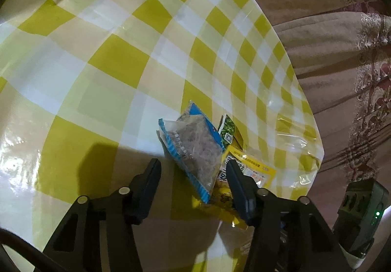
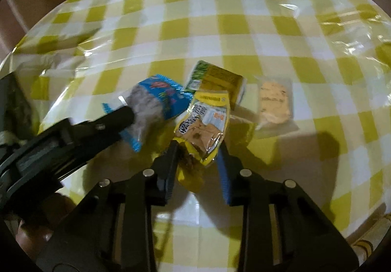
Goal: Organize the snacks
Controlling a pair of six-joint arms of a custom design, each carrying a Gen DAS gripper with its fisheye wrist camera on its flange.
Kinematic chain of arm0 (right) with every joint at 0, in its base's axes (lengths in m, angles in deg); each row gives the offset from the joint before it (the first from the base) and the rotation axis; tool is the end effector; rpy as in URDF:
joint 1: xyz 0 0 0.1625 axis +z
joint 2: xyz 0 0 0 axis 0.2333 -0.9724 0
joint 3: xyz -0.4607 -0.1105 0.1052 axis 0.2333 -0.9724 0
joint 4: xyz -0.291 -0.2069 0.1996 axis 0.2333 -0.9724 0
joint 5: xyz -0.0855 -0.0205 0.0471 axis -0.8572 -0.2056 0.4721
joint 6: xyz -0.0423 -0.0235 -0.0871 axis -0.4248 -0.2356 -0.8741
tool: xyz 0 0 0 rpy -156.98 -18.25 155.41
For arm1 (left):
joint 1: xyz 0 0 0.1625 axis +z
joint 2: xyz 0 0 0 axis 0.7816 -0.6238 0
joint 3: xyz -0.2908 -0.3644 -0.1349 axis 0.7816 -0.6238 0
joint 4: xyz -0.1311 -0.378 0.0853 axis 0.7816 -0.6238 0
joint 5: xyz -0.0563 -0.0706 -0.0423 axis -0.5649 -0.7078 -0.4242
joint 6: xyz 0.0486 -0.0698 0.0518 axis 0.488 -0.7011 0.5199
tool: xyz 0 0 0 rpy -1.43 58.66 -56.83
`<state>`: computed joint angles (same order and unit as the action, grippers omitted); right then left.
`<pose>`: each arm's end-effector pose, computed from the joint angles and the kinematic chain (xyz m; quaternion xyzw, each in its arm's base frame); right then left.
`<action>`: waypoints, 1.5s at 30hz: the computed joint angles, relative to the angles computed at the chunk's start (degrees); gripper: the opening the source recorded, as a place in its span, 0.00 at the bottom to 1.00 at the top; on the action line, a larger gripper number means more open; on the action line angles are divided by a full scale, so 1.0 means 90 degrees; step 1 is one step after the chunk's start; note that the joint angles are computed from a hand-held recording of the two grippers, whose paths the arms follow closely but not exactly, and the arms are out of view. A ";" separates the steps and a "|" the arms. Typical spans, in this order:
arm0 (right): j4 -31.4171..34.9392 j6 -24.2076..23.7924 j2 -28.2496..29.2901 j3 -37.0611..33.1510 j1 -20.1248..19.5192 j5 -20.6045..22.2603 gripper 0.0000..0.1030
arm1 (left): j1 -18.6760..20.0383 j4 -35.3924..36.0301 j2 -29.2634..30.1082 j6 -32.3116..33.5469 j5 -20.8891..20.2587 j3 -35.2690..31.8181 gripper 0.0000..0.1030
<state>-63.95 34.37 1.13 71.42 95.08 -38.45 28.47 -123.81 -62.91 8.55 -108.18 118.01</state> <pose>0.3606 -0.8157 -0.0449 0.2662 -0.9127 0.1618 0.2644 0.0269 -0.7729 0.2553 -0.1499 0.9077 -0.3908 0.0288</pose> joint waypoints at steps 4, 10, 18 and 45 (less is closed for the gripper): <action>0.0165 -0.0111 0.0049 -0.0098 -0.0021 0.0375 0.31 | 0.0072 0.0112 0.0032 -0.0134 -0.0171 -0.0065 0.32; 0.0424 -0.0192 0.0114 -0.0221 -0.0040 0.0768 0.31 | 0.0177 -0.0010 0.0032 -0.0374 -0.0399 -0.0024 0.21; 0.0942 -0.0128 0.0199 -0.0439 -0.0089 0.1335 0.32 | 0.0250 -0.0189 0.0019 -0.0581 -0.0524 0.0058 0.13; 0.0581 -0.0012 -0.0025 -0.0070 -0.0140 0.1478 0.25 | -0.0135 -0.0732 -0.0331 -0.0173 0.0268 0.0813 0.06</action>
